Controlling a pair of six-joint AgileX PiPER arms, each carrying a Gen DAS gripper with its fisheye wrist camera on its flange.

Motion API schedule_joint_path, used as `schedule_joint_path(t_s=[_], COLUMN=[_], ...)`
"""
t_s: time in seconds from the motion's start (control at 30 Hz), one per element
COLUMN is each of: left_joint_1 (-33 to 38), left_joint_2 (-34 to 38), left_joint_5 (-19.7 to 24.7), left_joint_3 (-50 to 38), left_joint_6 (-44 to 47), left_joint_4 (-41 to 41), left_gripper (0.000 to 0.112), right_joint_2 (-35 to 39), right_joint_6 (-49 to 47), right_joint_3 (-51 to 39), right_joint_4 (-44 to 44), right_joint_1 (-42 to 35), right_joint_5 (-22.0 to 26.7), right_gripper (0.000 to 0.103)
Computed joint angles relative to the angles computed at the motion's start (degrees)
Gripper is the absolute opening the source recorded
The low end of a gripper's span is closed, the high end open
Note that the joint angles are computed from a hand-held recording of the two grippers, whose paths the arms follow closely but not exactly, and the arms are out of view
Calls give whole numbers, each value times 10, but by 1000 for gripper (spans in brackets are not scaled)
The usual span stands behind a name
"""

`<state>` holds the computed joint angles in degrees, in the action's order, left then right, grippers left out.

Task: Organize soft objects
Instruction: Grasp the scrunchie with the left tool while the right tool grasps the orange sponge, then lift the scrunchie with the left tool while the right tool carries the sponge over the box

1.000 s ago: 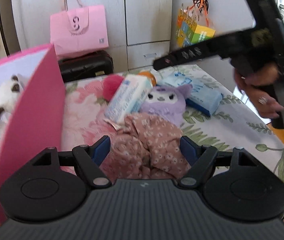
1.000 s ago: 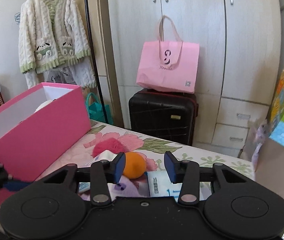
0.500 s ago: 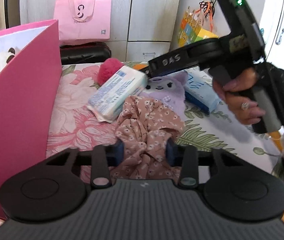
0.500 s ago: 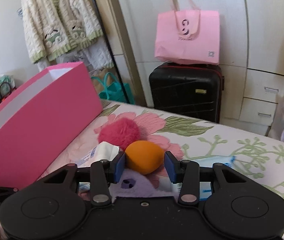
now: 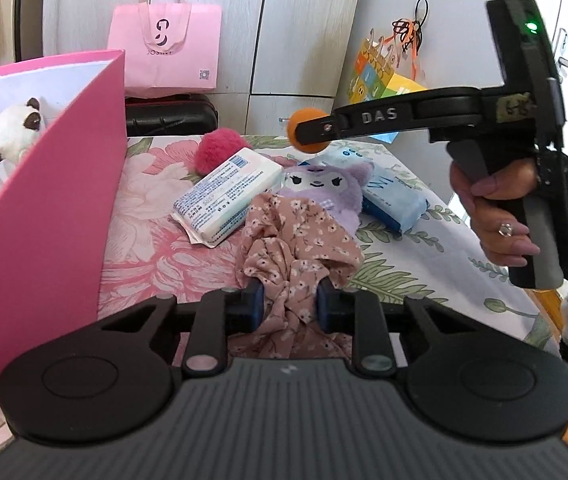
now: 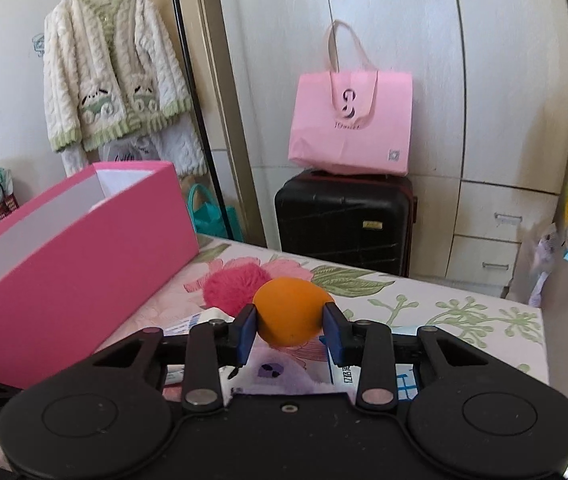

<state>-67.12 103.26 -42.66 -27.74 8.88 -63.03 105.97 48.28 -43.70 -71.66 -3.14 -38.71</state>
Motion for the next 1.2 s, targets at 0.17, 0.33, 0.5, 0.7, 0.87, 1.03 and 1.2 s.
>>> schedule_joint_path(t_s=[0.17, 0.33, 0.5, 0.7, 0.87, 1.03, 1.2], left_joint_1=[-33, -54, -80, -129, -165, -205, -263], left_joint_2=[-21, -47, -69, -82, -102, -133, -184], left_joint_5=[-14, -8, 0, -11, -14, -15, -26], left_joint_3=[12, 29, 45, 61, 78, 94, 115], left_joint_6=[18, 21, 15, 7, 4, 17, 53], left_joint_4=[-44, -66, -88, -131, -160, -204, -269], left_gripper=[24, 24, 24, 24, 24, 24, 24], right_joint_2=[-49, -104, -156, -211, -253, -307, -383], right_joint_6=[-19, -43, -69, -82, -86, -54, 14], right_joint_3=[60, 130, 198, 266, 318, 364, 409], right_joint_4=[8, 8, 2, -15, -42, -104, -208], right_joint_1=[-18, -42, -62, -90, -114, -147, -208], right_joint_5=[-19, -34, -37, -34, -29, -37, -72], right_gripper=[41, 41, 41, 41, 41, 41, 41])
